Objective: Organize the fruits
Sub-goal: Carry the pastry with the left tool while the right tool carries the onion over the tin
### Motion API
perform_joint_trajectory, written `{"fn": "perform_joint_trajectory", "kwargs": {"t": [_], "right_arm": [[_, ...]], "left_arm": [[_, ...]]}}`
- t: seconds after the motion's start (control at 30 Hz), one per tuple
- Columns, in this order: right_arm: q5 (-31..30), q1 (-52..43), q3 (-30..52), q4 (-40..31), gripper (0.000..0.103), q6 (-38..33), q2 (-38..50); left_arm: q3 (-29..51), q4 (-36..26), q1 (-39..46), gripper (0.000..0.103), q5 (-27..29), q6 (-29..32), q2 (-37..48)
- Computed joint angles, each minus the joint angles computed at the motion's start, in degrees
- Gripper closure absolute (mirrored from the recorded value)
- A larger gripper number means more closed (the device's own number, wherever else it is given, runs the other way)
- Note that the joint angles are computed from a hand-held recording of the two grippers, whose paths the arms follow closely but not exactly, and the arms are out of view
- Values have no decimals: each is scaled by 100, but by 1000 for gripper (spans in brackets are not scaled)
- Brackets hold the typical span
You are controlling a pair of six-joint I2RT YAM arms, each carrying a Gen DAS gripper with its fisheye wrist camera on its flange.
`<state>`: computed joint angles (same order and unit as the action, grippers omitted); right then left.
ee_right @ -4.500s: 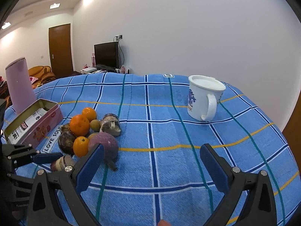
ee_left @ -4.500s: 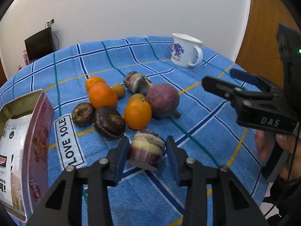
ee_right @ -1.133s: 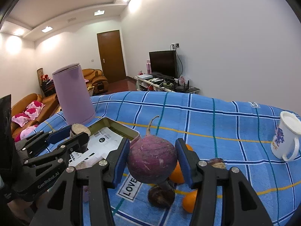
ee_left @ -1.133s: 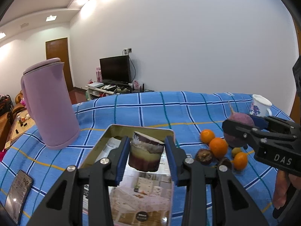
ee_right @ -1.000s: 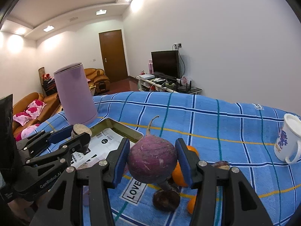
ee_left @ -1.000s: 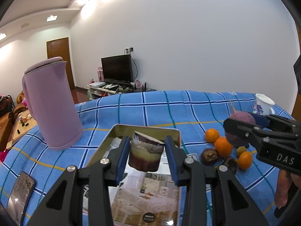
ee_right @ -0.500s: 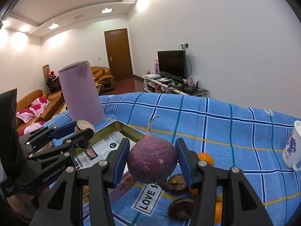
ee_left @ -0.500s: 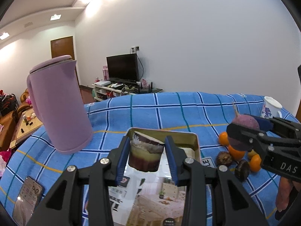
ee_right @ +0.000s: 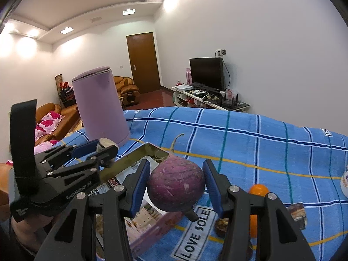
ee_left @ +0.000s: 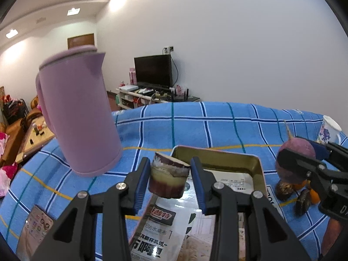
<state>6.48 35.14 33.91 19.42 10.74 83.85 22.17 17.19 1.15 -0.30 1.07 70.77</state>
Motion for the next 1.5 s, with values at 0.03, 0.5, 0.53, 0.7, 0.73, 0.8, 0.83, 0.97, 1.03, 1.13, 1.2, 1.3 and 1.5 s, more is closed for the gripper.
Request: {"fn": "perform_joint_trajectory", "kwargs": {"t": [0.03,0.5,0.53,0.7,0.73,0.8,0.83,0.97,1.03,1.13,1.2,1.3,1.5], "right_arm": [[8,20,31,35,51,9,75],[79,221,296,272,51,60,661],[86,220,302,283,51,41,686],[38,168,262,364,51,45,676],[28,166,256,347,51,49,664],[13,170,299,295,51,37,717],[-7,177,319,247,51,26,726],[-42,192,382,180,51,16,801],[-61,192,418,162,51,5,838],[-110,199,411,132,51,15,844],[-117,199,435,98,51,1,874],[-140,208,485,46,51,-43,949],[-268,204,574,-101,51,-75,1051]], "left_arm": [[15,9,12,63,4,4,47],[-39,187,-22,63,-65,111,192],[-34,175,-27,63,-66,123,208],[-31,178,-41,63,-73,150,277],[-20,170,-47,63,-77,156,304],[4,133,-43,63,-73,165,345],[20,124,-49,63,-79,167,374],[36,97,-72,63,-93,181,429],[73,61,-105,63,-108,178,486],[66,62,-113,63,-121,201,508],[62,72,-122,63,-138,216,512],[57,105,-181,63,-214,250,546],[27,137,-170,63,-185,291,564]]}}
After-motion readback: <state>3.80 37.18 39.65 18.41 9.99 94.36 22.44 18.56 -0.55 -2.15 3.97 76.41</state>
